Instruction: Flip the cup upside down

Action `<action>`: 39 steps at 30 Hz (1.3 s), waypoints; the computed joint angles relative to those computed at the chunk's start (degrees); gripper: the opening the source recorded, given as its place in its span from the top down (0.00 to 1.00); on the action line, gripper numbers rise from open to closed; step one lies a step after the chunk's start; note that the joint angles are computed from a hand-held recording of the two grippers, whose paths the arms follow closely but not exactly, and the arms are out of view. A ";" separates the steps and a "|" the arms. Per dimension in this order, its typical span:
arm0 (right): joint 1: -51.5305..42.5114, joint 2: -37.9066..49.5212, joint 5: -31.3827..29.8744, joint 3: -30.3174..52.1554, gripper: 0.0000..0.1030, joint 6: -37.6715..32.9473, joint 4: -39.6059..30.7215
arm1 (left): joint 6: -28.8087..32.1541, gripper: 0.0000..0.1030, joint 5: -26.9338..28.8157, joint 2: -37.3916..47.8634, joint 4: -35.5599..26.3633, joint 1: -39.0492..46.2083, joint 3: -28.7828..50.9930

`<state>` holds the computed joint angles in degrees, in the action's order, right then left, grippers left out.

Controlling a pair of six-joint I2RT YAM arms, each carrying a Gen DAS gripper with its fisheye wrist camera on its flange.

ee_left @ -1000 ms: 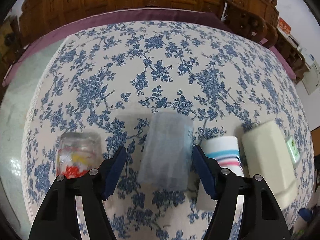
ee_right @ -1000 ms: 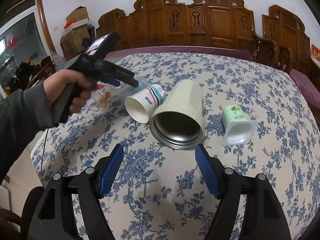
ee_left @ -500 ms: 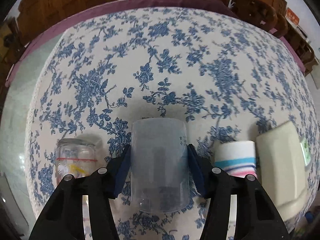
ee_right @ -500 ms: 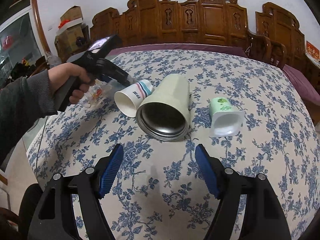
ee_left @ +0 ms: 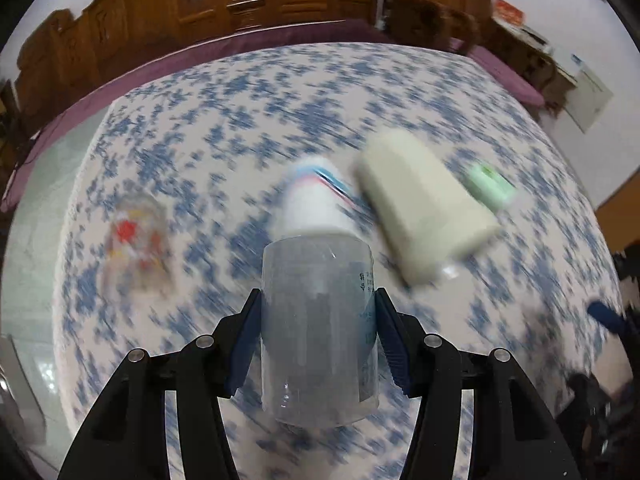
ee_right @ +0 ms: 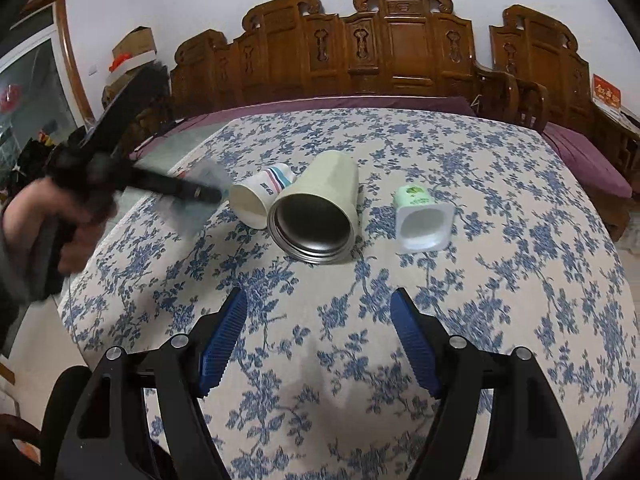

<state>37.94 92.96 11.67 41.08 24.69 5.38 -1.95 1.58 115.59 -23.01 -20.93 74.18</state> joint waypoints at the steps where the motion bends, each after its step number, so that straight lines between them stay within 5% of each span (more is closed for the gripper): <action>1: 0.21 -0.61 0.42 -0.70 0.26 0.15 -0.03 | -0.87 0.49 0.37 -1.13 1.21 -1.09 -2.32; 7: 0.93 -4.13 1.98 -4.60 0.26 1.55 -0.82 | -6.53 0.49 1.95 -3.89 8.59 -7.77 -12.73; 18: 2.02 -7.48 3.94 -6.24 0.26 3.38 -3.68 | -9.75 0.48 -0.57 -1.56 11.08 -11.13 -14.44; 20: 2.63 -7.55 4.31 -5.67 0.26 3.52 -4.24 | -9.60 0.40 -0.56 -3.30 11.19 -10.55 -15.76; 39: 7.76 7.80 2.66 15.39 0.26 0.49 -10.54 | -1.65 0.28 -1.87 -40.02 10.39 4.90 -37.39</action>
<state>45.70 100.76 14.33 56.47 25.18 -5.16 -3.60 -0.29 75.57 -12.62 -16.03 36.78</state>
